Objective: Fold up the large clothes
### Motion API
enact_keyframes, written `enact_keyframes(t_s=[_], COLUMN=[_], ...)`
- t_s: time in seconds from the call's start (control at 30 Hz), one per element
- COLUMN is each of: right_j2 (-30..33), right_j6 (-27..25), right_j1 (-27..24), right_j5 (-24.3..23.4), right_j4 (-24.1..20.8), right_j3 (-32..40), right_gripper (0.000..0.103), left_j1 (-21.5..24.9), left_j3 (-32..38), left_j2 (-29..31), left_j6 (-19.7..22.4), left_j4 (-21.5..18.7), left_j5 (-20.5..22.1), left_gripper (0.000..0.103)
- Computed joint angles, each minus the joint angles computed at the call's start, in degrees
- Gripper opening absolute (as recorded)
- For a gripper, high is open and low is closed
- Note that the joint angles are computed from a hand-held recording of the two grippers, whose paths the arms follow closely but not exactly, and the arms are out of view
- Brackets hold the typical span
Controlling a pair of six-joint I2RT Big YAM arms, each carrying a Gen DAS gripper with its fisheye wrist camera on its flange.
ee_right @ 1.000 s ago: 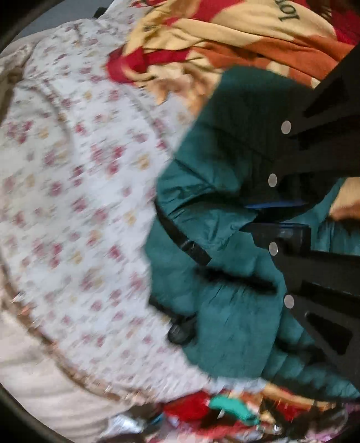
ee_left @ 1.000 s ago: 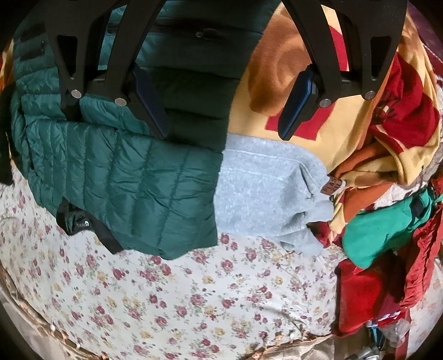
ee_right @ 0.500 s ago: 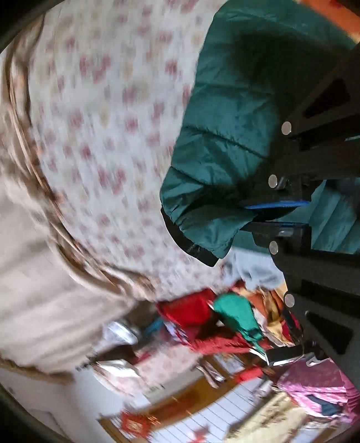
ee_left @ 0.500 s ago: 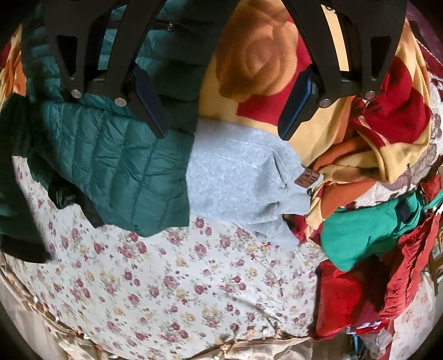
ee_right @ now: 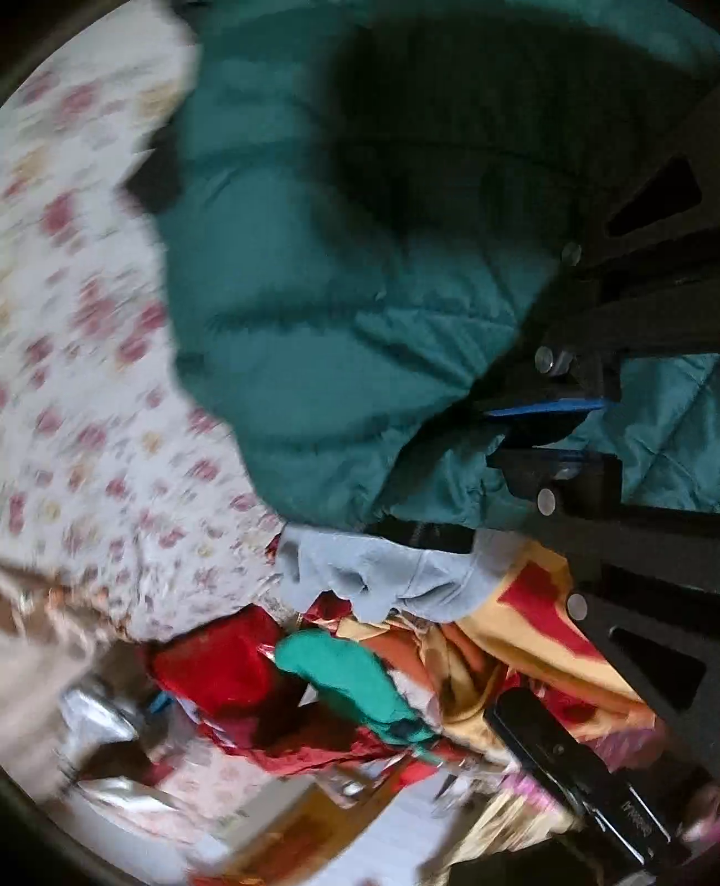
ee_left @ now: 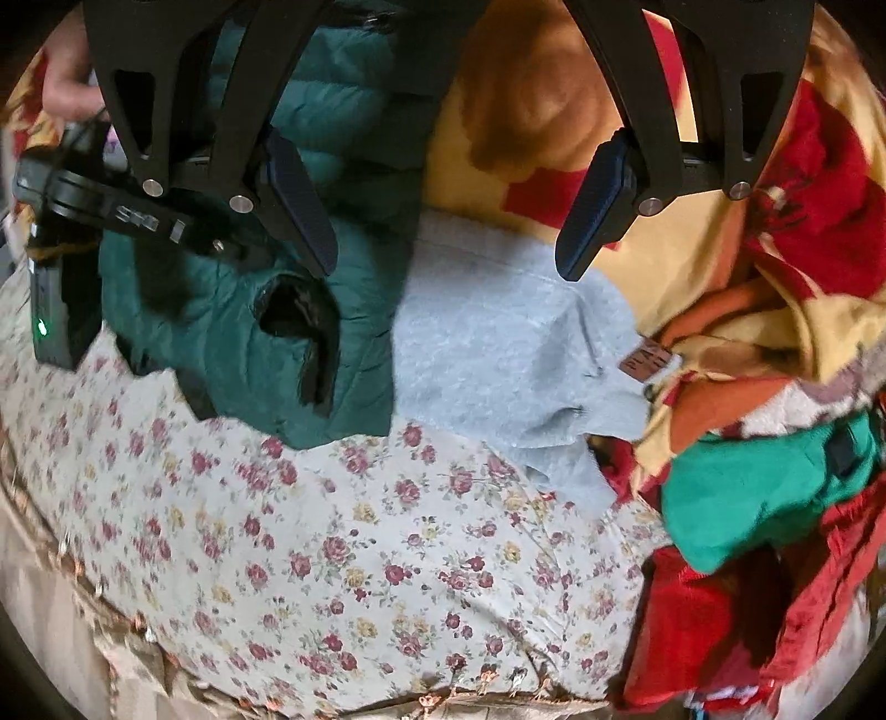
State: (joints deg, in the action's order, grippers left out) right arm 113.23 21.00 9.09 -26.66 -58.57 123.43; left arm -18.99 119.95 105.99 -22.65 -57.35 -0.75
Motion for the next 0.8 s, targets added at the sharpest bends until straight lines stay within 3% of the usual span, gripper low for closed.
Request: enact_keyframes(t_s=[0.07, 0.13, 0.2, 0.3, 0.33, 0.47, 0.57, 0.6, 0.63, 0.7, 0.8], right_j2=[-3.10, -7.78, -11.86, -17.46, -18.98, -21.42, -21.06, -20.54, -20.06, -18.84, -15.81], right_j6=[-0.48, -2.91, -5.48, -8.29, -9.30, -14.38, -14.34, -13.63, -13.15, -12.28, -11.32], right_j1=[-1.09, -2.21, -3.44, -6.84, -7.82, -10.13, -11.97, -12.63, -13.00, -13.39, -13.41], right_j5=[-2.81, -3.92, -2.65, -0.53, 2.13, 19.11, 23.13, 24.34, 25.32, 26.43, 26.09], right_j4=[1.42, 3.22, 3.21, 3.08, 3.06, 1.36, 2.40, 3.19, 3.78, 5.32, 4.86], right_j3=[-3.22, -7.92, -11.24, -16.26, -17.53, -20.41, -21.98, -22.65, -22.99, -23.35, -21.51], right_gripper=[0.022, 0.054, 0.067, 0.069, 0.069, 0.069, 0.069, 0.069, 0.069, 0.069, 0.069], left_j1=[-0.07, -0.41, -1.17, -2.13, -2.46, -4.21, -5.34, -5.59, -5.85, -6.12, -5.86], left_j3=[0.54, 2.18, 4.01, 7.11, 8.51, 15.38, 20.90, 22.50, 25.47, 34.42, 34.13], left_j2=[0.32, 1.23, 2.34, 4.65, 5.74, 11.28, 15.46, 16.70, 18.67, 24.35, 24.82], left_j6=[-2.13, -3.17, -3.10, -3.54, -3.52, -2.56, 0.12, 1.01, 2.13, 4.37, 3.91], left_j4=[0.39, 0.04, 0.47, 0.68, 0.10, -2.99, -6.26, -7.46, -9.65, -15.96, -15.52], left_j5=[1.77, 3.09, 3.19, 3.54, 3.72, 3.17, 0.04, -1.25, -2.74, -4.83, -4.66], left_gripper=[0.081, 0.081, 0.083, 0.094, 0.094, 0.094, 0.093, 0.087, 0.082, 0.082, 0.082])
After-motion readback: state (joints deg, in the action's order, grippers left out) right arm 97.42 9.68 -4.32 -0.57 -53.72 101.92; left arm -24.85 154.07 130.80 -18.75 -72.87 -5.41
